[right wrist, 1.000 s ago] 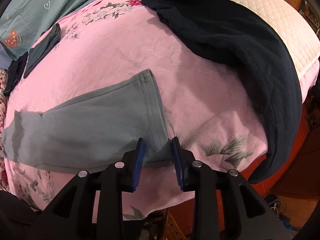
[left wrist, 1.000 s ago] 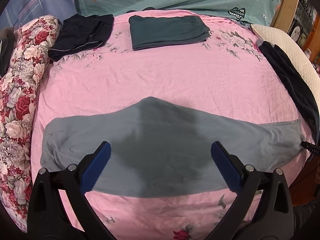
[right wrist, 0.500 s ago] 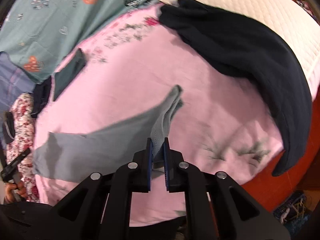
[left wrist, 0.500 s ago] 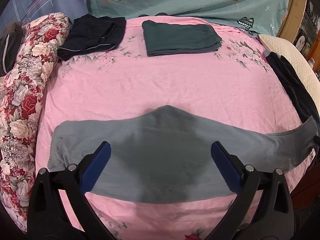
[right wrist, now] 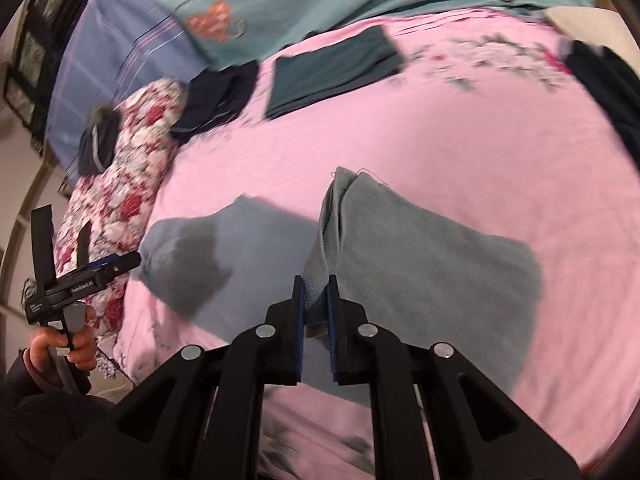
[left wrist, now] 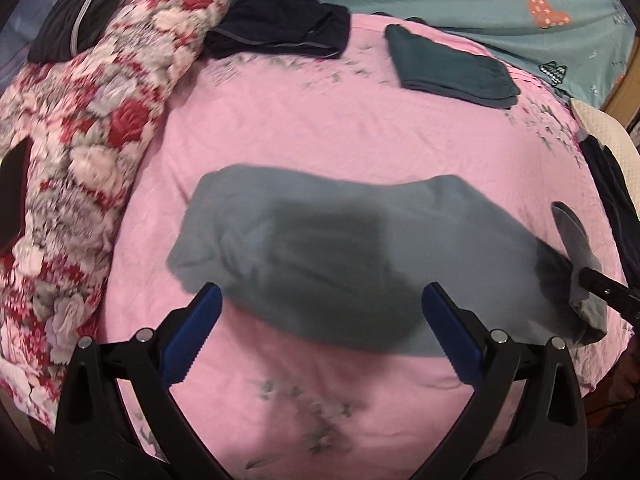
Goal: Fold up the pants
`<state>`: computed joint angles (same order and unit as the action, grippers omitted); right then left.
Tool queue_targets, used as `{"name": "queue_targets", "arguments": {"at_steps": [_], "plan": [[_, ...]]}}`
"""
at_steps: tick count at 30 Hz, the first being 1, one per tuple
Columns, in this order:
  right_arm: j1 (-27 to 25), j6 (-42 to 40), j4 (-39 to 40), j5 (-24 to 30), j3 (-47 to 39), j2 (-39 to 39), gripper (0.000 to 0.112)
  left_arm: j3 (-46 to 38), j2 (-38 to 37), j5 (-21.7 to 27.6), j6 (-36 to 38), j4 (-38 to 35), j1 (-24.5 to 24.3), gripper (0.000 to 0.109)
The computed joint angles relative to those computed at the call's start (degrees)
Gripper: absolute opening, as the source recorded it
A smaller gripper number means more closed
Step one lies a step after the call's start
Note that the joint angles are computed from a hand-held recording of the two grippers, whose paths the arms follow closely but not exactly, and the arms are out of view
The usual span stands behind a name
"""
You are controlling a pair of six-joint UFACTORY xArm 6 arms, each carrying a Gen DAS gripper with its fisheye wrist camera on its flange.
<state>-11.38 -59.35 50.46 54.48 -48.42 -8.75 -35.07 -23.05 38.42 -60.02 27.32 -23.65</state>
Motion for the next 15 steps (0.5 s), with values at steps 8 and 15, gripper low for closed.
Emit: {"name": "queue_targets", "arguments": {"at_steps": [8,15], "plan": [[12.1,1.8,-1.5,-7.3,3.4,4.3,0.011,5.8,-5.2,0.4,2.5,-3.0,2.7,0.101],[6.6,1.5,0.3,-1.5,4.6,-1.1,0.044,2.9,0.3,-5.2,4.7,-3.6,1.9,0.101]]}}
